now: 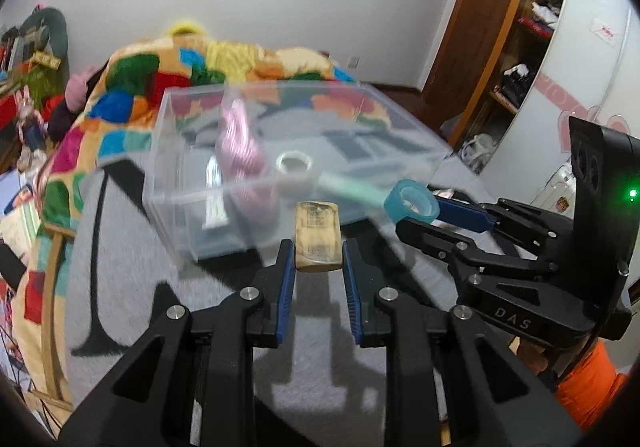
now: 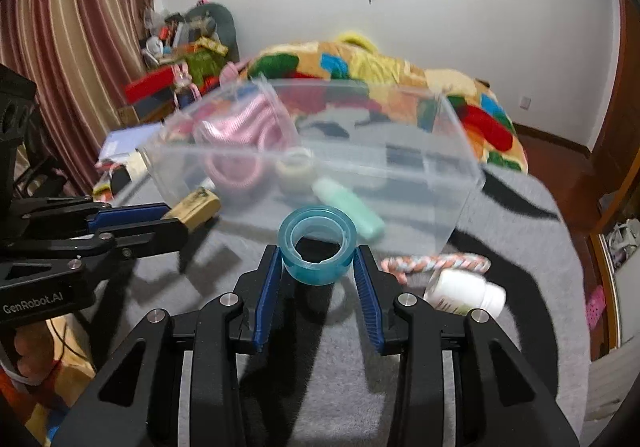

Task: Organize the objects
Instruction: 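Grasp the tan soap bar with the left tool while the right tool grasps the teal tape roll, then place the soap bar into the box with the left tool while the right tool drops the teal tape in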

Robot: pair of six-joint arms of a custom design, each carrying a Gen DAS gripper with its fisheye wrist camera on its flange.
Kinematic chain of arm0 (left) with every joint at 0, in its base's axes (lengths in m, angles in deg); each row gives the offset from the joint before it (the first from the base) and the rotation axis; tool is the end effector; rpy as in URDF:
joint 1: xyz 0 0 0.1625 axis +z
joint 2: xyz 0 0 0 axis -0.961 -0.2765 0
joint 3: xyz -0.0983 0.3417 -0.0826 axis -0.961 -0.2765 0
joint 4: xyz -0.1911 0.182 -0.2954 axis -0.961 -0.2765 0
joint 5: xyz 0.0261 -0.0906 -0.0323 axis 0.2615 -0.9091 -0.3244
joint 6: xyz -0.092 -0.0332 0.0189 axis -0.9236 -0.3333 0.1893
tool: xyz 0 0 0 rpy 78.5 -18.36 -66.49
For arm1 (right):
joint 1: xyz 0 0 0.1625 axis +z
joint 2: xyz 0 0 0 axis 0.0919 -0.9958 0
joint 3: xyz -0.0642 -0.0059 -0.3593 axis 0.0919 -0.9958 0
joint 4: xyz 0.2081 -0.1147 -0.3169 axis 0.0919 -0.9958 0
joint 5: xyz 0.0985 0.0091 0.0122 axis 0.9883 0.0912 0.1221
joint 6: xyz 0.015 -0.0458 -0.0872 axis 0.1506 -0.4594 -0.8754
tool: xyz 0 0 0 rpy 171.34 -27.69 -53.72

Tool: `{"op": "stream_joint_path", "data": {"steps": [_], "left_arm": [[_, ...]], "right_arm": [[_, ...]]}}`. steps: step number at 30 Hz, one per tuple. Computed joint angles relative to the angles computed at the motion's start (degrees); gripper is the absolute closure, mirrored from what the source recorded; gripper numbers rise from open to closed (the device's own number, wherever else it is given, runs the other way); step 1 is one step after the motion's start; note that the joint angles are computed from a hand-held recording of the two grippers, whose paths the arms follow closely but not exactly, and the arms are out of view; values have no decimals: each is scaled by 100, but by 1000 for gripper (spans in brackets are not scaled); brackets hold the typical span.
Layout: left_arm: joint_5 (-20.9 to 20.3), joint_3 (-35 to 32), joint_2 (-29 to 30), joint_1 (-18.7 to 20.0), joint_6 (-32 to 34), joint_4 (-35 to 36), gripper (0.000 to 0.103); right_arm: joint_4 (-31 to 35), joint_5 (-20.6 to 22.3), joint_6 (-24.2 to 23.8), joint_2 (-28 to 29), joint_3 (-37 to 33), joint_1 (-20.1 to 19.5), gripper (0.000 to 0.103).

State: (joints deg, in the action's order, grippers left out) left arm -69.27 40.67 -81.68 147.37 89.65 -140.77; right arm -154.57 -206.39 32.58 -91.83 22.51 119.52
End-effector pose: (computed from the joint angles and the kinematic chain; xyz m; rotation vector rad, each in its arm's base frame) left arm -0.0359 -0.6434 0.3721 1.2756 2.5841 -0.4755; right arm 0.4414 -0.5439 -0.0440 0.2610 -2.2299 1.0592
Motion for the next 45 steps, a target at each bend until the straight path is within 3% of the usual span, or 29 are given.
{"op": "stream_joint_path", "data": {"steps": [5, 11, 25, 40, 45], "left_arm": [[-140, -147, 98, -110, -11, -127, 80], [-157, -566, 450, -151, -210, -90, 80], [108, -1531, 1347, -104, -638, 418, 80], [322, -1188, 1175, -189, -484, 83, 80], [304, -1028, 1011, -241, -409, 59, 72]], "right_arm": [[-451, -49, -346, 17, -181, 80, 69], [-540, -143, -620, 184, -650, 23, 69], [382, 63, -76, 232, -1079, -326, 69], [783, 53, 90, 199, -1112, -338, 68], [549, 4, -72, 56, -824, -244, 62]]}}
